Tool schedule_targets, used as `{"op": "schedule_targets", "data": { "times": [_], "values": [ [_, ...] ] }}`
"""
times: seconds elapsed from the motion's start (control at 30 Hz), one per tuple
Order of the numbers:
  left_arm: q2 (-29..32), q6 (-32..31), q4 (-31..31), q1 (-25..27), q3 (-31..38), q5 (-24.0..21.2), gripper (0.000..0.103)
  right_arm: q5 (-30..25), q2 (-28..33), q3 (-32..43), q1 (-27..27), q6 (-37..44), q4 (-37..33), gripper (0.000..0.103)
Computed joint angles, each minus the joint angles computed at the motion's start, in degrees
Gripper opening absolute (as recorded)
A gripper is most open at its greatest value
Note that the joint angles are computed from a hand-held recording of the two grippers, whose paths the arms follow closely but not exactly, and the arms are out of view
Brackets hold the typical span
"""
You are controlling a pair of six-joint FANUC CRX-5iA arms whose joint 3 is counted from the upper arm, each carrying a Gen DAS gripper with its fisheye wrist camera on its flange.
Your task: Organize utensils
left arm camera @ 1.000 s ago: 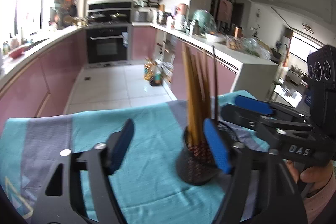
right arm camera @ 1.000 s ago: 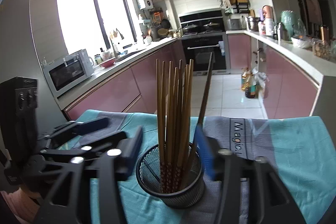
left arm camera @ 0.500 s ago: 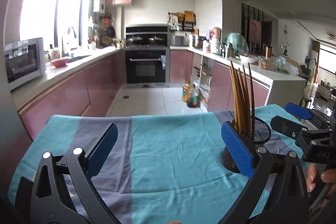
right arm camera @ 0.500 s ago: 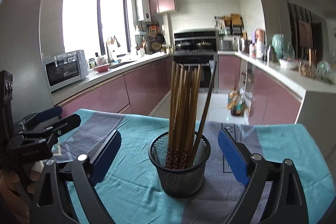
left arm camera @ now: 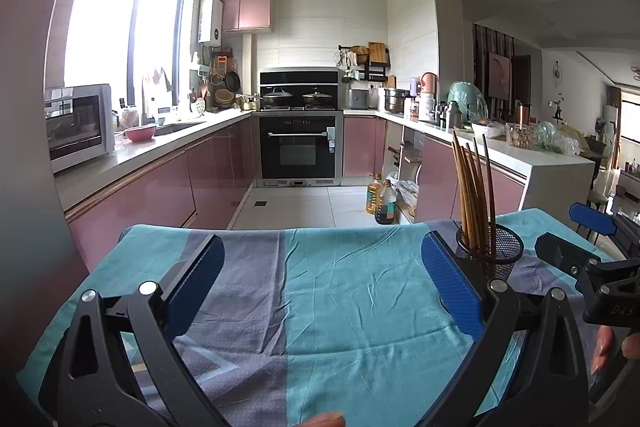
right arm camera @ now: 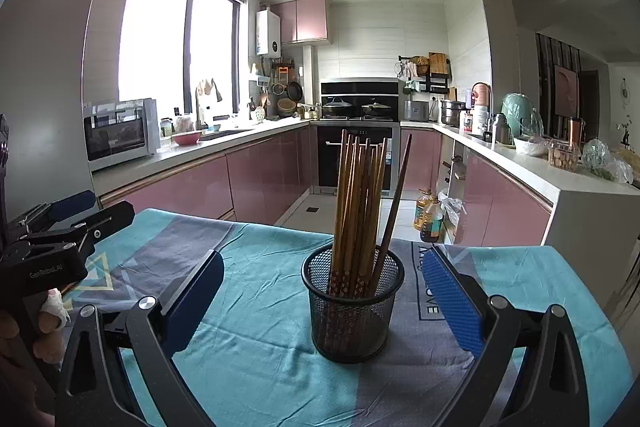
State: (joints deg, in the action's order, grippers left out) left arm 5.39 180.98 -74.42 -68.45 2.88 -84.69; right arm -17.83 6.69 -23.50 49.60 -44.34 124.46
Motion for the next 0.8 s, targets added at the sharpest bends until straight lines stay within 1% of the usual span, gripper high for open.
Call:
{"op": "schedule_targets", "data": {
  "times": [0.13,0.27,0.4,0.8],
  "values": [
    [0.5,0.6,-0.6,-0.5,0.7,-0.8,0.097,-1.8,-0.6,-0.8,0.2,-2.4,1.7,0.096],
    [0.6,0.5,-0.8,-1.0,0.7,-1.4,0.097,-3.4,-0.8,-1.5,1.3,-1.6,0.8,0.096],
    [0.7,0.4,-1.3,-1.8,0.9,-1.9,0.097,-4.2,-0.8,-1.5,2.1,-0.5,-0.3,0.096],
    [1.4,0.5,-2.0,-2.5,1.4,-3.1,0.097,-5.0,-0.8,-1.6,2.1,-1.7,0.6,0.096]
  ]
}}
